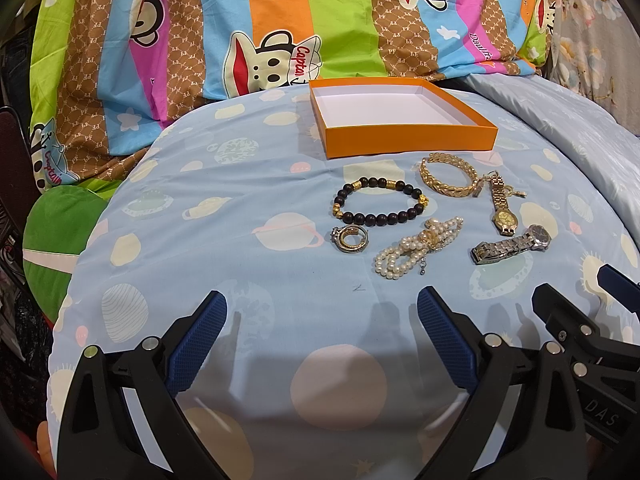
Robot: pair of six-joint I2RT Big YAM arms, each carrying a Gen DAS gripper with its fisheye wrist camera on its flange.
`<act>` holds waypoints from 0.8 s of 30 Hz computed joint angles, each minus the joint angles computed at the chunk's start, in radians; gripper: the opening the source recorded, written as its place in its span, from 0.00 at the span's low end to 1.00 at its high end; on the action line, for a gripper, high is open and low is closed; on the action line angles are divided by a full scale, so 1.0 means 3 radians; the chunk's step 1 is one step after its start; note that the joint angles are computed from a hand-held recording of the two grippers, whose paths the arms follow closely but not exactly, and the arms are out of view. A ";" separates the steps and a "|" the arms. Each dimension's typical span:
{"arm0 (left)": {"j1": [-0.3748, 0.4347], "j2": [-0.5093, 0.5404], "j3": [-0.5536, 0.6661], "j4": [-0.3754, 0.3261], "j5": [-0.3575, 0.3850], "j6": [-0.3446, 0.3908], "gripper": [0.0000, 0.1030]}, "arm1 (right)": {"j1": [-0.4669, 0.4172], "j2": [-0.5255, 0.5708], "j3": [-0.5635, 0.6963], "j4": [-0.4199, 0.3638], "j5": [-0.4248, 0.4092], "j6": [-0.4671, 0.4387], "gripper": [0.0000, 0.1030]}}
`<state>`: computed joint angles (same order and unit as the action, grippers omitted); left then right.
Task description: Organize jewelry
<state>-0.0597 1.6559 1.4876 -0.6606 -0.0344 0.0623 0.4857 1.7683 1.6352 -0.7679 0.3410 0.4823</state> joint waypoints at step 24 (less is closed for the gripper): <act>0.0134 0.0052 0.0147 -0.0254 0.0470 -0.0115 0.91 | -0.0082 0.0004 -0.0027 0.0126 -0.0193 -0.0168 0.90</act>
<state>-0.0197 1.6714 1.5318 -0.7366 0.1067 0.0278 0.4612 1.7694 1.6272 -0.7302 0.2830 0.4318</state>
